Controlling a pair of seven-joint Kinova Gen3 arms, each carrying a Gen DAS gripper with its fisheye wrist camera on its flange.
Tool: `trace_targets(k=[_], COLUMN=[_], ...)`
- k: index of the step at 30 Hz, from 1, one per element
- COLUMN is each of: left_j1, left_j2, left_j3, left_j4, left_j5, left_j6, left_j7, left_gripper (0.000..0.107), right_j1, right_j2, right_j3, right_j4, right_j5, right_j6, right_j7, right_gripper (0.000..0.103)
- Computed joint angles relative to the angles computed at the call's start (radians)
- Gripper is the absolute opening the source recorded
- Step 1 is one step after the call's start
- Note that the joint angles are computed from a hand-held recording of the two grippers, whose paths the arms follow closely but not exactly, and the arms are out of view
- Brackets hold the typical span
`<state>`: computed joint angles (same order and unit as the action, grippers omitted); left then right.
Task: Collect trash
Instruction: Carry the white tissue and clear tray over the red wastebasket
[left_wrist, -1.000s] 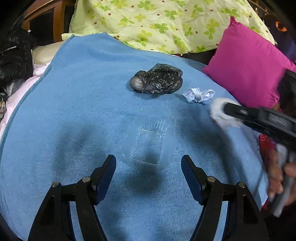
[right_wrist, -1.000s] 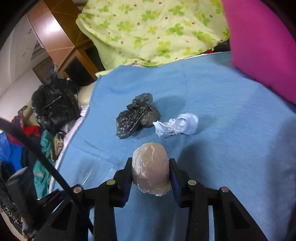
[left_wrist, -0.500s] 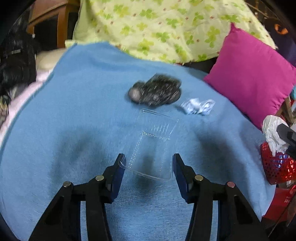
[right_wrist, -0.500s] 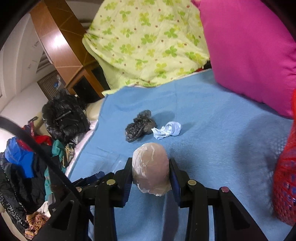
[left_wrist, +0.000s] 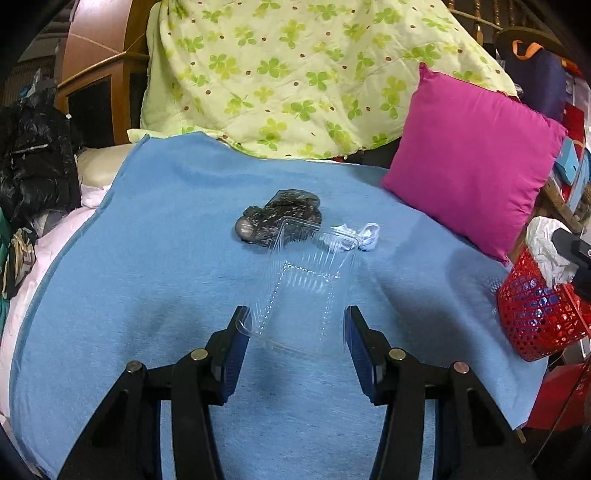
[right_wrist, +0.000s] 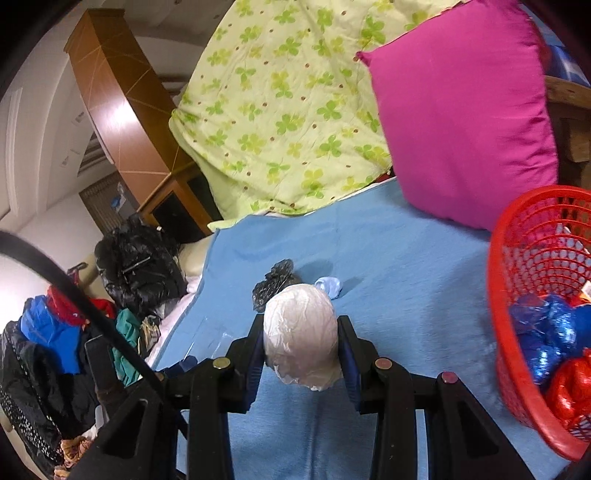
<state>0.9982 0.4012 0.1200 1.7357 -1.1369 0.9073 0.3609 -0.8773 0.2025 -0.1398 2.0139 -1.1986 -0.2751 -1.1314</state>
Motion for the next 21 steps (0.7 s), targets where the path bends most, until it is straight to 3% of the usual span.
trace_targets(k=[21], left_j1=[0.128], left_j2=[0.115], left_j3=[-0.034], left_j4=[-0.236], left_j5=[0.028], left_j6=[0.194], left_j7=[-0.129], left_gripper=[0.054], right_j1=[0.092], right_j2=[-0.103], right_j3=[-0.085], right_j4=[0.150], right_j5=[0.216], right_j6=[-0.067], right_j7=[-0.252], right_gripper=[0.039])
